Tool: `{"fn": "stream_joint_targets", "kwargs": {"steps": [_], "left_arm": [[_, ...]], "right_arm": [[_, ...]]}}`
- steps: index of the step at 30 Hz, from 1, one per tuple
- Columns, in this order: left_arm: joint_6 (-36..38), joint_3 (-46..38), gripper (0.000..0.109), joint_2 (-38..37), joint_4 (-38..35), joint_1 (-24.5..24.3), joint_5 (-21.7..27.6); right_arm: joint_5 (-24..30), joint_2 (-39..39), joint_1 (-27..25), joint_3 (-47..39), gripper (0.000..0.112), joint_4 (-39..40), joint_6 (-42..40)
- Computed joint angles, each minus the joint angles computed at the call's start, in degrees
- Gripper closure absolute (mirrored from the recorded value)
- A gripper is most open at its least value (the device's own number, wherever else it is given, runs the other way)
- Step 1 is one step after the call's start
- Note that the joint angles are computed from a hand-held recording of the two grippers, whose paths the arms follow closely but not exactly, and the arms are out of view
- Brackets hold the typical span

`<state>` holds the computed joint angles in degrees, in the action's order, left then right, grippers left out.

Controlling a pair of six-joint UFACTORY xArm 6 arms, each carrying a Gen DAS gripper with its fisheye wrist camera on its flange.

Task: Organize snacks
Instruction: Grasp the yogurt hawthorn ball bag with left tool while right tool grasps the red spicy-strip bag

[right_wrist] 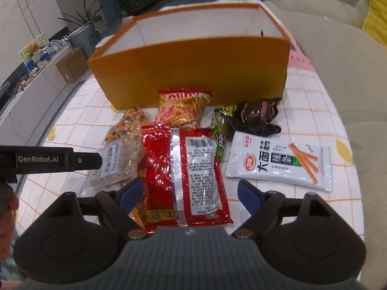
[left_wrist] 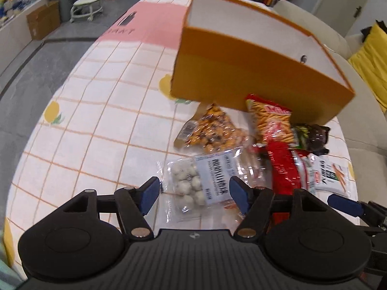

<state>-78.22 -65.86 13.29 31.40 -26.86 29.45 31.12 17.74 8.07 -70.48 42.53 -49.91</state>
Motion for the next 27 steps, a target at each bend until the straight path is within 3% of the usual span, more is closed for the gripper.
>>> {"fn": "stream_joint_targets", "kwargs": {"steps": [6,9,17,19,23,27], "left_arm": [[1.3,2.3,0.033,0.8,-6.0,1.0,-5.9],[3.8,3.3,0.041,0.3,-10.7,0.8,-8.4],[29.8,3.9,0.043,0.1,-34.3,-2.6,-10.0],[27.4,3.6,0.042,-0.6,-29.2,-2.8,-8.6],[16.8,0.2,0.032,-0.7,-8.8,-3.3,-1.6],[19.8,-1.4,0.026,0.1,-0.6,-3.7,1.5]], "right_arm": [[2.0,3.2,-0.2,-2.8,0.028,-0.8,2.0],[2.5,3.2,-0.2,-2.7,0.033,0.1,0.2],[2.4,1.8,-1.7,-1.4,0.041,-1.6,0.0],[1.7,0.8,-2.2,-0.4,0.041,-3.5,0.4],[1.4,-0.1,-3.1,0.7,0.04,-4.2,-0.2],[2.5,0.1,-3.4,0.3,0.037,-2.7,-0.9]]}}
